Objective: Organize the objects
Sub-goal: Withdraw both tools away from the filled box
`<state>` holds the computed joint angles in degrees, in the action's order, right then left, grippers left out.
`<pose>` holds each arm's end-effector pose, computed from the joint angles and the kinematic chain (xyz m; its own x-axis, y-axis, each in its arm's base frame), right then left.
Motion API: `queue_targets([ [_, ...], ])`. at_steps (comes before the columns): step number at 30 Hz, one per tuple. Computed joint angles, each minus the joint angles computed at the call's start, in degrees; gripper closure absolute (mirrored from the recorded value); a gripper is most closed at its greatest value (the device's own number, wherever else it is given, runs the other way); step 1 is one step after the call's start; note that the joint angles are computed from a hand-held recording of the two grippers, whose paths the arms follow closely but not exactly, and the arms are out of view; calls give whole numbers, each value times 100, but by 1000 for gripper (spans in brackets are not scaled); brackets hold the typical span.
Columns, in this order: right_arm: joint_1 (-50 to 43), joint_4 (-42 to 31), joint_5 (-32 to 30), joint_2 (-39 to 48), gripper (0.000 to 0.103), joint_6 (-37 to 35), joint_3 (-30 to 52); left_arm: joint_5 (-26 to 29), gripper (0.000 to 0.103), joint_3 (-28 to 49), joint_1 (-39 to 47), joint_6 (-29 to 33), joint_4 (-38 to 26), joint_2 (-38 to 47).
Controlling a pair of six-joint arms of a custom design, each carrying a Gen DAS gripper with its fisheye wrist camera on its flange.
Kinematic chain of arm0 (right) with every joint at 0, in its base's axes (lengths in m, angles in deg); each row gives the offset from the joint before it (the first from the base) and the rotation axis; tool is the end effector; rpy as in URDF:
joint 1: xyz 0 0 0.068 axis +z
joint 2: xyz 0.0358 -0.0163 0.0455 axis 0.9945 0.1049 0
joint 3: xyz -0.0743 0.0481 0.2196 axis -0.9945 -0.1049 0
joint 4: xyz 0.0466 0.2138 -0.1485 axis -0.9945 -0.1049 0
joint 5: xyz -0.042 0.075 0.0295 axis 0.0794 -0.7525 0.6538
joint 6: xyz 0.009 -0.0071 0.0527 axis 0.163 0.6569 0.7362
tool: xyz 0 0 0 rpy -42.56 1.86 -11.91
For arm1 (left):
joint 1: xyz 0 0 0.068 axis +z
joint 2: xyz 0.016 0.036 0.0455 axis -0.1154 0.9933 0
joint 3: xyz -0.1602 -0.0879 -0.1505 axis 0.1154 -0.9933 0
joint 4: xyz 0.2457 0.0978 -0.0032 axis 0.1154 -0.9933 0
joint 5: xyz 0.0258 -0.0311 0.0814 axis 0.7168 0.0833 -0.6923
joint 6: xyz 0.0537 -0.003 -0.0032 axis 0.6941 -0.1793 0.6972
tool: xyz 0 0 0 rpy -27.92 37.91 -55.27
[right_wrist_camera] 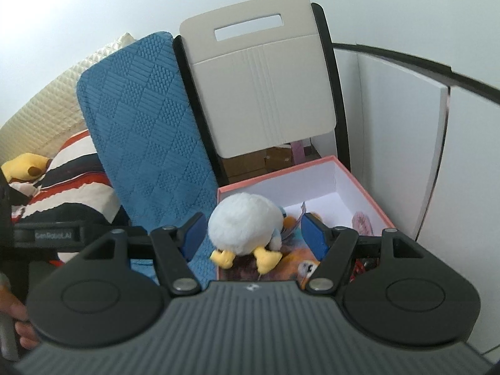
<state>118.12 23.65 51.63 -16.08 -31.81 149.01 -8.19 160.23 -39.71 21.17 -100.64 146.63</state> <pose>0.1963 0.1064 0.3330 -0.4092 0.4045 -0.8179 0.3509 0.8972 0.2681 0.3415 -0.2274 0.3177 -0.7569 -0.0062 -0.6535 0.3285 0.8608 -0.3887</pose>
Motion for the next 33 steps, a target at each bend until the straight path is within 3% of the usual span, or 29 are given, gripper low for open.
queue_targets([
  [10,1151,-643,668,150,34,1289,-108,-435,0,-1902,-325,27,836,-1406],
  [14,1499,-930,799,135,34,1881,-190,-458,0,-2302,-389,-85,937,-1744],
  [22,1673,-1093,860,289,34,2188,-119,-531,0,-2322,-502,-53,815,-1881],
  [23,1654,-1063,834,311,31,2156,-117,-538,0,-2327,-505,-41,822,-1885],
  [25,1614,-1013,803,335,15,2155,-134,-540,0,-2333,-508,-33,819,-1913],
  [26,1583,-943,780,307,12,2138,-182,-549,0,-2328,-511,-50,801,-1917],
  [33,1398,-887,554,416,13,2118,-156,-566,0,-2328,-531,-60,783,-1984],
])
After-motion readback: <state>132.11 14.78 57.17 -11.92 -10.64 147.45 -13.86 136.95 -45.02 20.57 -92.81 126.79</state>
